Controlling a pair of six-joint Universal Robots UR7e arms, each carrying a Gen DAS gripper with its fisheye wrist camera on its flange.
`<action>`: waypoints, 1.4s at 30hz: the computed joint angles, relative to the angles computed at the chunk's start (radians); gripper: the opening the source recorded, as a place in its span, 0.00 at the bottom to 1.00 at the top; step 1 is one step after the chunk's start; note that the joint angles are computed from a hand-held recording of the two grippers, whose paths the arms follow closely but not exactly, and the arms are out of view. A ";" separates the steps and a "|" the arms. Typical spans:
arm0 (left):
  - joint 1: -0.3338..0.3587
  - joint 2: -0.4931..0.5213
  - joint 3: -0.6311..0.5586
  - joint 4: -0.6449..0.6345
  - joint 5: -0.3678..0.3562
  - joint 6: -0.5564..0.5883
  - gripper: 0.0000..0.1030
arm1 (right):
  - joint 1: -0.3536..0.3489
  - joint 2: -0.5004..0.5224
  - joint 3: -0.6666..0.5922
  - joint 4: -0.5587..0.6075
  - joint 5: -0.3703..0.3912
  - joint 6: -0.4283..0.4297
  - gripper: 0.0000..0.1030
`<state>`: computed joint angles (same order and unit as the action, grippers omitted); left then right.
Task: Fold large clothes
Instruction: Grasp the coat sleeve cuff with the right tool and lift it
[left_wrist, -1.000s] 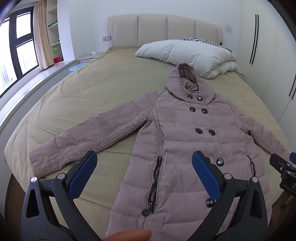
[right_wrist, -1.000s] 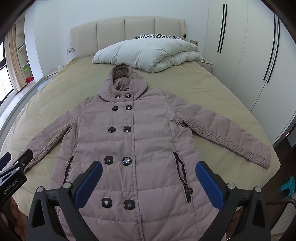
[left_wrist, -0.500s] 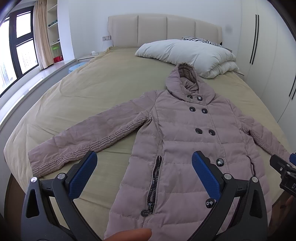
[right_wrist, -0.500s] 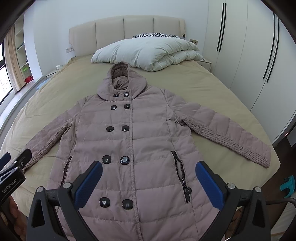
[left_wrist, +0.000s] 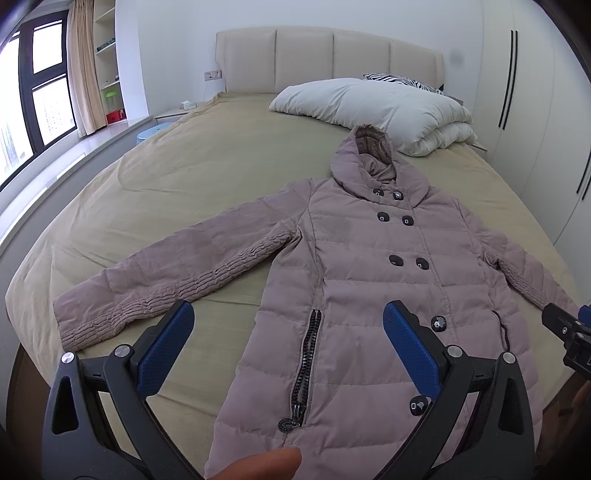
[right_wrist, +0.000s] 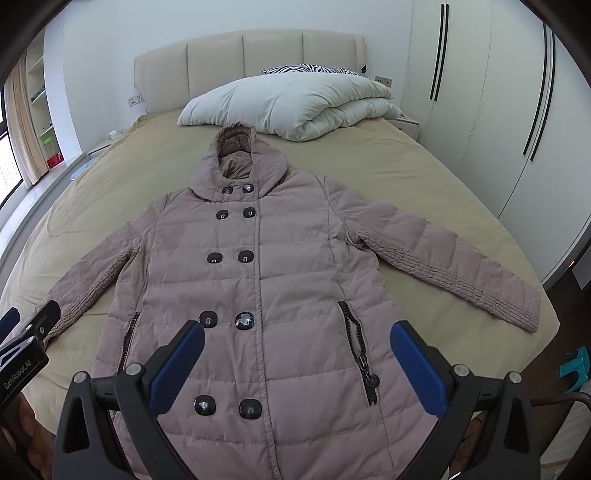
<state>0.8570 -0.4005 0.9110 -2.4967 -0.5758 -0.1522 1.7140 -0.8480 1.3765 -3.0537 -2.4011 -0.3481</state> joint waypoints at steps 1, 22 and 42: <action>0.001 0.006 -0.007 0.001 0.002 0.003 1.00 | -0.004 -0.004 0.001 0.003 0.005 0.012 1.00; 0.089 0.200 -0.309 0.017 -0.308 0.032 1.00 | -0.526 -0.282 0.054 0.027 0.362 0.640 0.93; 0.160 0.353 -0.668 0.206 -0.620 -0.087 0.79 | -0.455 -0.092 -0.280 -0.053 0.465 0.366 0.21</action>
